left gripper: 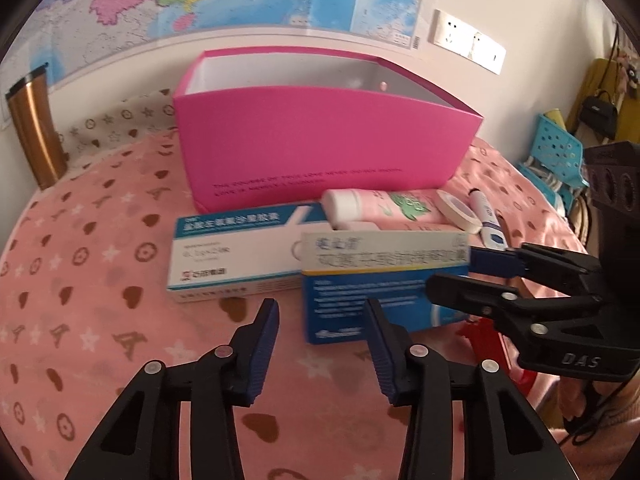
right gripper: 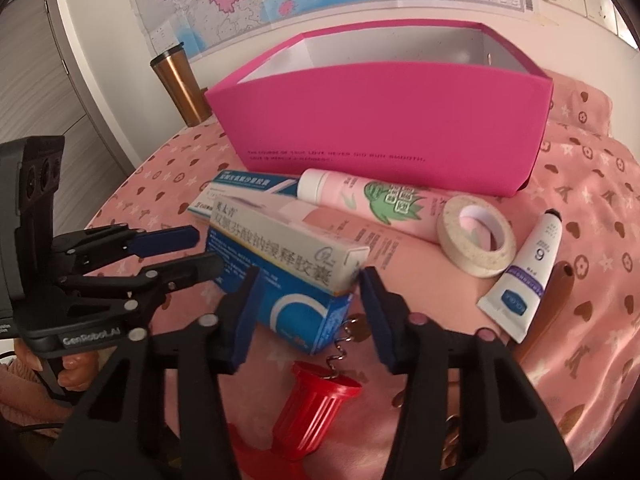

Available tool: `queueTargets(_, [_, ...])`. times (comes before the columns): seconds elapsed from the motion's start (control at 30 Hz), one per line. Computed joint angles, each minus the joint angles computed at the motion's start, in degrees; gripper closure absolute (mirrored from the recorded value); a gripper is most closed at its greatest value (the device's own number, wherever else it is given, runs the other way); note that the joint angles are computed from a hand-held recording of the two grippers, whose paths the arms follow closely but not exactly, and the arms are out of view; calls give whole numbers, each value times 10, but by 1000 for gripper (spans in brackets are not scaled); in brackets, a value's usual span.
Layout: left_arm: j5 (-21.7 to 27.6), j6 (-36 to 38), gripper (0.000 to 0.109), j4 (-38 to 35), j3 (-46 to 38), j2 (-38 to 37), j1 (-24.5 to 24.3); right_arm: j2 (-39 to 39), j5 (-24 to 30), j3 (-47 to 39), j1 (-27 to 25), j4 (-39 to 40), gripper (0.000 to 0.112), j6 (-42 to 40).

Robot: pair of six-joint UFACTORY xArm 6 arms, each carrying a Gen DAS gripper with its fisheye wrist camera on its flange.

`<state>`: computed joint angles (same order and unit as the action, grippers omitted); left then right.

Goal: Organize rigid objects
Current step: 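Grasp the blue-white medicine box with the right gripper, then carry the medicine box into the magenta box and open the right gripper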

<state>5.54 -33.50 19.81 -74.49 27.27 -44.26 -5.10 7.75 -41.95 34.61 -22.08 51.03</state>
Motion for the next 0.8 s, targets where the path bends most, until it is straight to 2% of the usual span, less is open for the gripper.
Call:
queueTargets(0.07, [-2,59,70,-66,0,2,-8,1,-8,2,1,19,67,-10])
queueTargets(0.13, [1,69,70,-78,-3,3,-10,3,-21,5,-2,23,68,-7])
queueTargets(0.33, [9,179,70,-212,-3,-1,-19,-1,-18,4,3,53,69,-26])
queueTargets(0.4, [7,191,70,-228,0,-6,-20,-6,-18,5,6,100,69,-63])
queueTargets(0.5, [3,171,70,-199,3,-15,-18,-12,-19,5,5,138,69,-95])
queueTargets(0.8, [-3,91,70,-86,-25,-24,0,-19,-12,-30,-6,165,69,-137])
